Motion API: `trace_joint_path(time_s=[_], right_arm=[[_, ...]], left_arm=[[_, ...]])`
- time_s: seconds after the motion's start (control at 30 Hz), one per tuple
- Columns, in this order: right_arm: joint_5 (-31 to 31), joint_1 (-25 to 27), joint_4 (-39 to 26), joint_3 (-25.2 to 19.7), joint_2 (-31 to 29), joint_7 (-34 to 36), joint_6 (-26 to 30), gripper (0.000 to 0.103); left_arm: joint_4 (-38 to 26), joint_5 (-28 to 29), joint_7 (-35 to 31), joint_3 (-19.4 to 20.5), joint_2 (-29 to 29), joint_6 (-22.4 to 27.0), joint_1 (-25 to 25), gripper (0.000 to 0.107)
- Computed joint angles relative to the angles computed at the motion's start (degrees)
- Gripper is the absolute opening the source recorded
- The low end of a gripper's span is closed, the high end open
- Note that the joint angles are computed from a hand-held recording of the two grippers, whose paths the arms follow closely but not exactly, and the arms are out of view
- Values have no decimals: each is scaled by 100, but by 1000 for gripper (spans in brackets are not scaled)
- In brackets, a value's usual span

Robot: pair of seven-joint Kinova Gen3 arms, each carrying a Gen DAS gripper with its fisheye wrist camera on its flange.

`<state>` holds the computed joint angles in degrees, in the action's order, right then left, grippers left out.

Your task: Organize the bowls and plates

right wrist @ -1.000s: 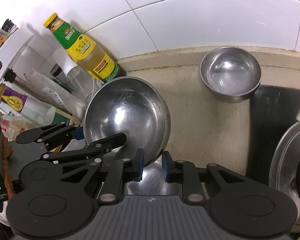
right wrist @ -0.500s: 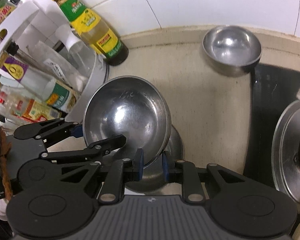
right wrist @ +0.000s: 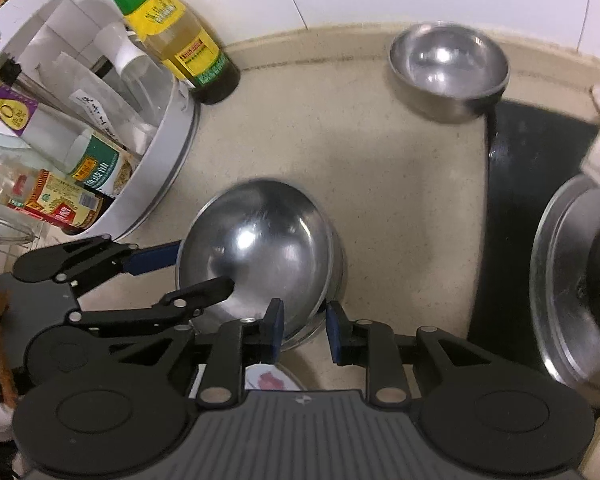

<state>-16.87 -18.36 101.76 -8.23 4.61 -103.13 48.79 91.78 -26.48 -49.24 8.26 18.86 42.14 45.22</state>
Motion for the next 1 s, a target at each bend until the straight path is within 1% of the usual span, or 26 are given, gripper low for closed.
trace_joint_path(time_s=[0.03, 0.1, 0.27, 0.4, 0.5, 0.6, 0.73, 0.8, 0.83, 1.0], right_arm=[[-10, 10, 4, 7, -32, 6, -4, 23], [-71, 46, 26, 26, -113, 51, -34, 23], [124, 58, 7, 63, -222, -69, -165, 24], [311, 104, -27, 115, -195, -253, -256, 24], [614, 112, -53, 138, -159, -458, -340, 24], [639, 210, -106, 197, -80, -440, -366, 24], [806, 323, -196, 273, 62, -433, -482, 26], [880, 395, -303, 323, 217, -434, -536, 30], [858, 443, -344, 338, 284, -408, -556, 30], [908, 650, -618, 463, 724, -463, -700, 31]], left_arm=[[-6, -82, 54, -32, -10, 16, 56, 64], [-31, -231, 123, -65, -21, 49, 128, 64], [-194, -492, 231, -88, 32, 130, 214, 67], [-408, -885, 356, -179, 194, 239, 422, 69], [-633, -994, 281, -195, 353, 289, 473, 69], [-890, -1066, 145, -249, 544, 330, 526, 69], [-1404, -909, -199, -289, 882, 434, 494, 71], [-1701, -808, -359, -342, 1074, 506, 503, 71], [-1866, -747, -450, -369, 1177, 540, 493, 71], [-2763, -243, -1004, -423, 1723, 722, 323, 73]])
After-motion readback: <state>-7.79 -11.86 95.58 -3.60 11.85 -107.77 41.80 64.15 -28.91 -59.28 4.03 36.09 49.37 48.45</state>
